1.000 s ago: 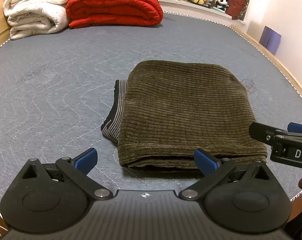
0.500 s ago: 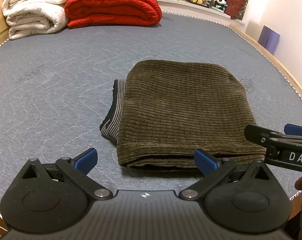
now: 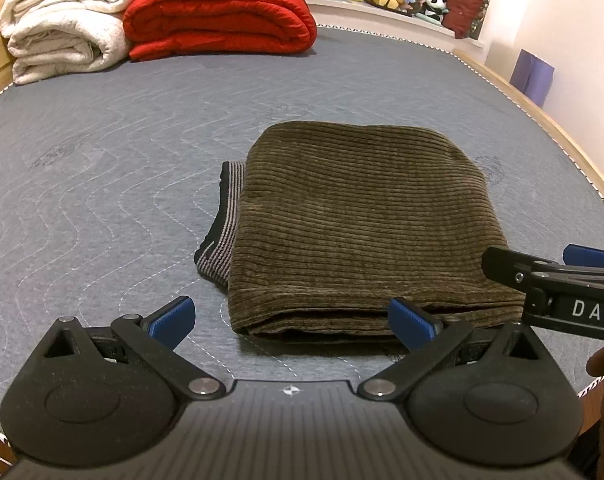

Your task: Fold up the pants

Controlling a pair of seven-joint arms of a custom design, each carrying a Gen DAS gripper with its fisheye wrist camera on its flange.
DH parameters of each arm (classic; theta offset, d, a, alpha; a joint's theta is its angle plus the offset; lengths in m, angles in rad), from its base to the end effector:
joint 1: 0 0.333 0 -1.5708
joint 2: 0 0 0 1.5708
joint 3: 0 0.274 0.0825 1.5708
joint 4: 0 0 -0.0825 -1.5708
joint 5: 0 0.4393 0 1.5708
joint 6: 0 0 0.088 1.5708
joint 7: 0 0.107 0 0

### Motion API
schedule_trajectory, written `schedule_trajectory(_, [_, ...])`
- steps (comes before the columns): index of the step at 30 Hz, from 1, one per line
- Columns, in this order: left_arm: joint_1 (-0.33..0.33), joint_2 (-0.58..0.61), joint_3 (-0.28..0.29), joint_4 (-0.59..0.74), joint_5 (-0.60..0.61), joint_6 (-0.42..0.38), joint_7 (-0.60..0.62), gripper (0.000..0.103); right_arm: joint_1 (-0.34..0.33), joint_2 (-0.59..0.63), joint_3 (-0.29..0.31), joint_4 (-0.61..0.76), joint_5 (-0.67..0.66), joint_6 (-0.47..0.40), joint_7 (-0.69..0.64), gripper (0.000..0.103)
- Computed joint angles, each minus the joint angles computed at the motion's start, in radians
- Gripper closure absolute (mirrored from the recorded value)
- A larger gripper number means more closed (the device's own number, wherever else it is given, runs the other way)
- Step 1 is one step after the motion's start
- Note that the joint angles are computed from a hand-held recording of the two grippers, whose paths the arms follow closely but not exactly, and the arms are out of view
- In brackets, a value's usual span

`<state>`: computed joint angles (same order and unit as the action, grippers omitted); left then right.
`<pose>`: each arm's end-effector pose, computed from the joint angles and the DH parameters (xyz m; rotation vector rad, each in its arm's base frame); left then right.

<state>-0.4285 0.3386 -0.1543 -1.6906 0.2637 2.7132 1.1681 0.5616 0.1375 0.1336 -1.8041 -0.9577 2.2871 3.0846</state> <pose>0.6138 -0.4029 0.4183 -1.5308 2.1978 -0.8609 0.5369 0.4195 0.4495 -1.4619 1.9684 -0.8588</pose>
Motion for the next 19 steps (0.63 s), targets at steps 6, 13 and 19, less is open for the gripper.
schedule_trajectory(6, [0.001,-0.001,-0.001,-0.005,-0.002,0.008,0.005,0.000,0.002,0.003,0.000,0.004,-0.001,-0.003,0.002,0.001])
schedule_trajectory(13, [0.003,0.000,-0.004,-0.007,-0.012,0.014,0.022,0.000,0.002,0.007,-0.001,0.006,-0.002,0.002,-0.002,0.001])
schedule_trajectory(19, [0.005,-0.005,-0.007,-0.017,-0.021,0.038,0.047,0.000,0.005,0.012,-0.004,0.010,-0.005,0.000,0.000,0.001])
